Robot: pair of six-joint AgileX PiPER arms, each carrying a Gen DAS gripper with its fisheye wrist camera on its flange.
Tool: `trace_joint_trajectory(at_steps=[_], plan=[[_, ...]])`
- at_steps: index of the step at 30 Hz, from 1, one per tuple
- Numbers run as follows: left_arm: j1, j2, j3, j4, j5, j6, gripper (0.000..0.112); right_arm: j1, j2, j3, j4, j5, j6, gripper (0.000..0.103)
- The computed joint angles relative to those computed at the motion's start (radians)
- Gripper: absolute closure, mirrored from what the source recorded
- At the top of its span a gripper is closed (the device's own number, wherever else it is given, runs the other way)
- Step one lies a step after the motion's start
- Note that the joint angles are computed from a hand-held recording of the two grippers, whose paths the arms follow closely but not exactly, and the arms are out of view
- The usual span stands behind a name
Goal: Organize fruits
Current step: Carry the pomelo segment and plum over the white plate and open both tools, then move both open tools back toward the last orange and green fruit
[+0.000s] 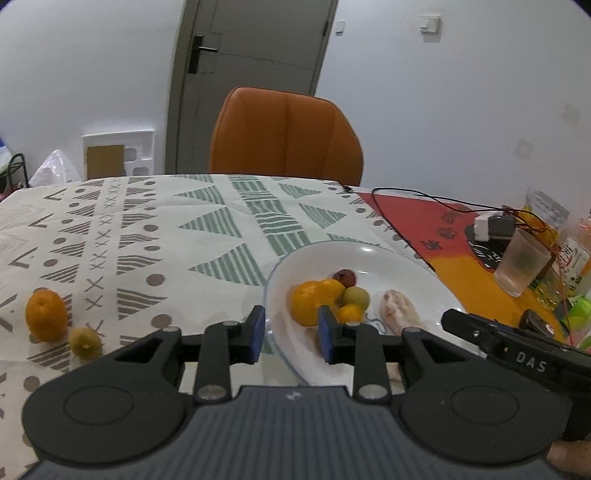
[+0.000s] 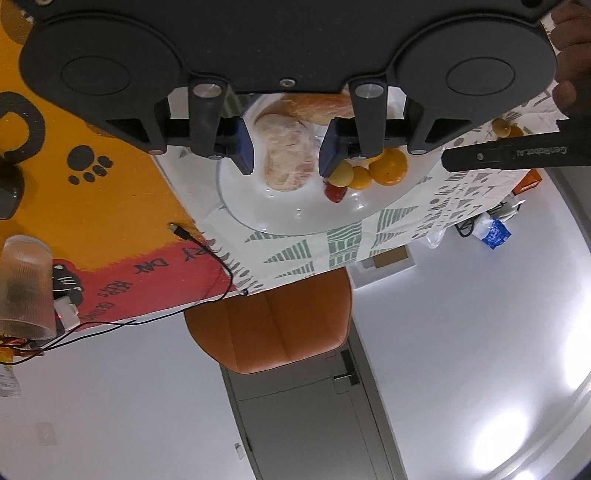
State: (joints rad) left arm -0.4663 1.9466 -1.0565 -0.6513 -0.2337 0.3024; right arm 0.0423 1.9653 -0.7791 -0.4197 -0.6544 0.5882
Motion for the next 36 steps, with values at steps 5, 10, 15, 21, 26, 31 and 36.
trace_joint_trajectory(at_steps=[5, 10, 15, 21, 26, 31, 36], plan=[[0.015, -0.023, 0.028, -0.061, -0.011, 0.056, 0.072, 0.021, -0.002, -0.003, -0.006, -0.001, 0.01, 0.056], [0.03, -0.059, 0.08, -0.078, -0.053, 0.063, 0.053, 0.046, 0.002, -0.013, -0.028, 0.001, 0.036, 0.049], [0.053, -0.089, 0.126, -0.079, -0.076, 0.055, 0.039, 0.082, -0.006, -0.012, -0.009, -0.001, 0.014, 0.032], [0.089, -0.117, 0.189, -0.074, -0.119, 0.05, 0.029, 0.129, -0.009, -0.019, 0.021, -0.002, -0.004, 0.007], [0.128, -0.133, 0.232, -0.057, -0.145, 0.026, 0.028, 0.159, -0.01, -0.042, -0.023, 0.017, 0.039, 0.0], [0.174, -0.152, 0.289, 0.044, -0.179, -0.068, 0.027, 0.197, -0.012, -0.061, -0.026, 0.043, 0.046, 0.0], [0.235, -0.166, 0.336, 0.168, -0.199, -0.196, 0.027, 0.233, -0.013, -0.074, -0.015, 0.06, 0.03, 0.0]])
